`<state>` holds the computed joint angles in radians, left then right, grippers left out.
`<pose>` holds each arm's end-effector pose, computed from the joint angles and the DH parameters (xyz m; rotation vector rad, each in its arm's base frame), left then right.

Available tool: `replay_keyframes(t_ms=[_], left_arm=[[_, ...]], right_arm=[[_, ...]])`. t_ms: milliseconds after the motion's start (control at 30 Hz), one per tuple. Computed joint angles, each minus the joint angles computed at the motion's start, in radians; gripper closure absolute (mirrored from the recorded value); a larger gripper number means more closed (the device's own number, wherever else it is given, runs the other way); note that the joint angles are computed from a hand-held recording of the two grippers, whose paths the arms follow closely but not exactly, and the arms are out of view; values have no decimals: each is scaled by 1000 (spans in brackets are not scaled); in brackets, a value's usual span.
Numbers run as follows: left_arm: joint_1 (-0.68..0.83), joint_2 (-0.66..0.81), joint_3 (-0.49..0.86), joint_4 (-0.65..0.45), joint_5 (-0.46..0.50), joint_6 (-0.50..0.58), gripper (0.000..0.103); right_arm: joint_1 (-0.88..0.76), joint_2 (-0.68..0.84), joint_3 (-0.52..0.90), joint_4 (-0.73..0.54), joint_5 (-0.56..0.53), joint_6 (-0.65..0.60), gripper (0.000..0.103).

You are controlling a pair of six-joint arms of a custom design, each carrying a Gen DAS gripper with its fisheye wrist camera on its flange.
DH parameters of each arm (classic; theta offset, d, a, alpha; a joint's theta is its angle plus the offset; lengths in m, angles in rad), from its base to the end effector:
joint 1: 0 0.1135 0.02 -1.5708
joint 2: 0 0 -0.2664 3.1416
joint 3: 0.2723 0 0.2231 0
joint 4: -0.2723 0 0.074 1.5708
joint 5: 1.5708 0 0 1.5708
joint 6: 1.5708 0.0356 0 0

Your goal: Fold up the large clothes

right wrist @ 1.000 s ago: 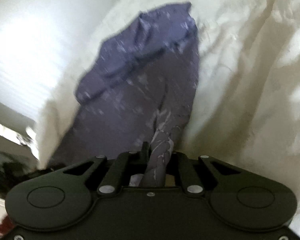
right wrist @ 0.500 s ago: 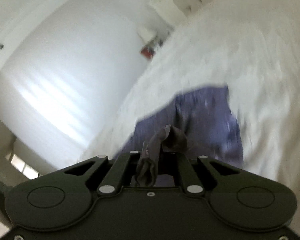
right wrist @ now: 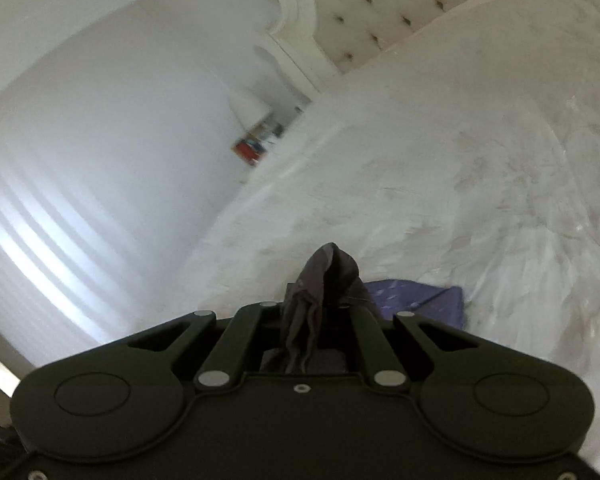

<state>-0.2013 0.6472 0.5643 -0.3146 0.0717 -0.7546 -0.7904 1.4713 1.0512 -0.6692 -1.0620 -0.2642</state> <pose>0.1245 -0.0280 0.2737 -0.5086 1.9687 -0.6862 0.2026 -0.1604 0.2648 0.2531 2.1005 0.8040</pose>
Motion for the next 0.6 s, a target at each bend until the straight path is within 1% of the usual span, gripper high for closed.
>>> replay_keyframes(t_ms=[133,200,233,300,367,467,500,533,567,600], left_arm=[[79,141,-38,102,53,55,91],[111,209,-58,148,76,59,91],[114,243,-72,177,73,51,89],[140,275,-100,215,93,54,89],[166,297,-122,254,113,55,88],[207,321,-148,311,173,42,85],[217,325,-151,318,187,45,81],[228,321,-154,323,205,52,73],[242,330,-158,345,227,64,68],[248,323,-159,351,234,73,49]], right_arm=[[118,49,-69,217,138,129,92],[148,86,-86,267,184,140,92],[163,101,-94,289,205,146,92],[189,131,-113,347,240,165,92],[205,146,-135,397,253,176,92],[215,174,-151,446,253,182,86],[213,182,-149,445,244,177,82],[211,193,-145,446,234,175,78],[211,205,-140,450,223,178,76],[207,202,-138,443,211,178,68]])
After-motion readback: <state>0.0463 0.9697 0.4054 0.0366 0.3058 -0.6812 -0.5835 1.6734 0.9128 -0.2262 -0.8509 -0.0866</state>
